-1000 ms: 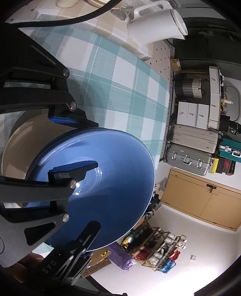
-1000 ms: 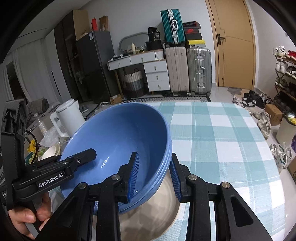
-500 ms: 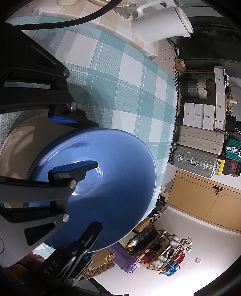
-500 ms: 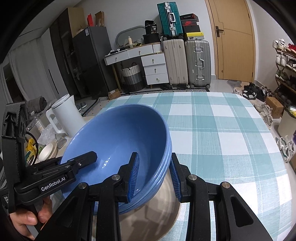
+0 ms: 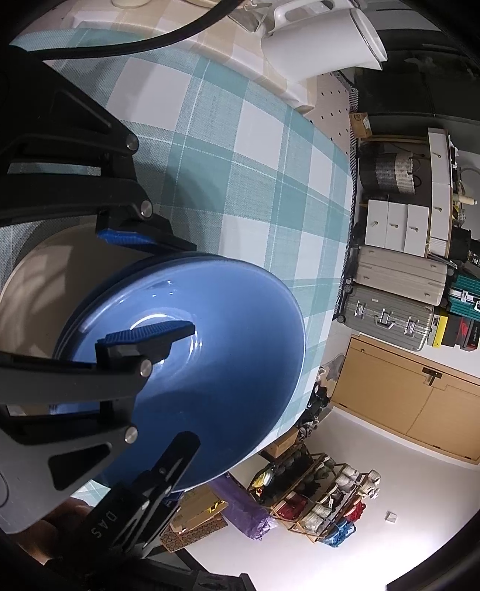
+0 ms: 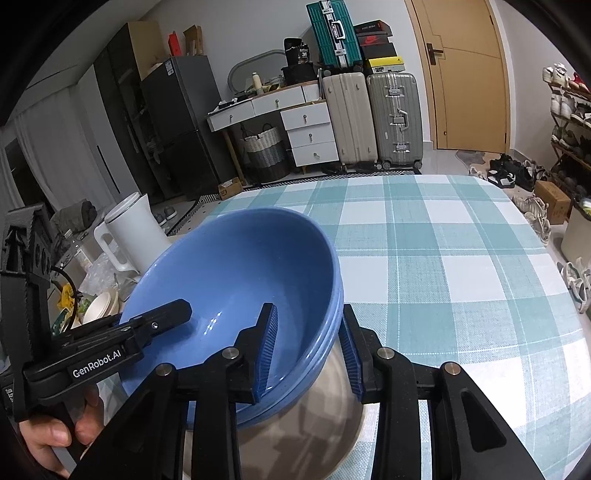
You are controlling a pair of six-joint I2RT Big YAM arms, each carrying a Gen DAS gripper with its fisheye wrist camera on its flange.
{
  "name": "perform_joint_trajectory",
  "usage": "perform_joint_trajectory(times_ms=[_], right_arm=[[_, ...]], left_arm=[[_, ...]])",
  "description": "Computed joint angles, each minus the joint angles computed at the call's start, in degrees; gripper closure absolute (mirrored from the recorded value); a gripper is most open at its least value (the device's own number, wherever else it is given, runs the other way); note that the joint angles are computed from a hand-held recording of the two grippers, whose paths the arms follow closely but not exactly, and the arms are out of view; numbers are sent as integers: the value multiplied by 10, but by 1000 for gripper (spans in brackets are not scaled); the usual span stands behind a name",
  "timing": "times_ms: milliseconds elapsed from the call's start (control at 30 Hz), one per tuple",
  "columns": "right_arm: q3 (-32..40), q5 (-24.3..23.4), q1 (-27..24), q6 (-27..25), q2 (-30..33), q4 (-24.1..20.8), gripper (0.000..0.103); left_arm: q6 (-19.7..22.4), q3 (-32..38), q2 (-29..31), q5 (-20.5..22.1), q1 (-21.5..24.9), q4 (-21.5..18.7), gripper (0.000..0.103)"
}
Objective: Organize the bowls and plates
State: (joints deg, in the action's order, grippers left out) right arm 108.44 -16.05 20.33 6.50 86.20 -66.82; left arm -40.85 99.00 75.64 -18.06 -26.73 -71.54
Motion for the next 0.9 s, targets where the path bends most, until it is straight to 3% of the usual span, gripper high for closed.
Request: perform_joint_trajectory(times_ms=[133, 367, 500, 533, 567, 600, 700, 767, 900], right_arm=[[-4, -3, -4, -5, 0, -1, 68], [-9, -2, -6, -20, -5, 0, 60], [-12, -13, -13, -21, -9, 2, 49], [-12, -16, -14, -24, -8, 0, 47], [-12, -20, -16, -28, -9, 0, 37], [-15, -27, -18, -31, -11, 1, 25], [-31, -50, -24, -34, -23, 18, 14], [-37, -52, -26, -40, -30, 25, 6], [-56, -66, -32, -57, -48, 51, 1]], left_arm=[[0, -5, -3, 10, 4, 7, 70], [8, 5, -4, -9, 0, -15, 49], [18, 6, -12, -22, -5, -20, 40], [20, 4, -14, -26, -6, -20, 32], [20, 4, -16, -29, -7, -23, 21], [24, 1, -20, -29, -9, -19, 21], [38, -9, -34, -34, -15, -10, 18], [46, -12, -41, -50, -23, -7, 2], [72, -31, -69, -91, -44, 10, 1]])
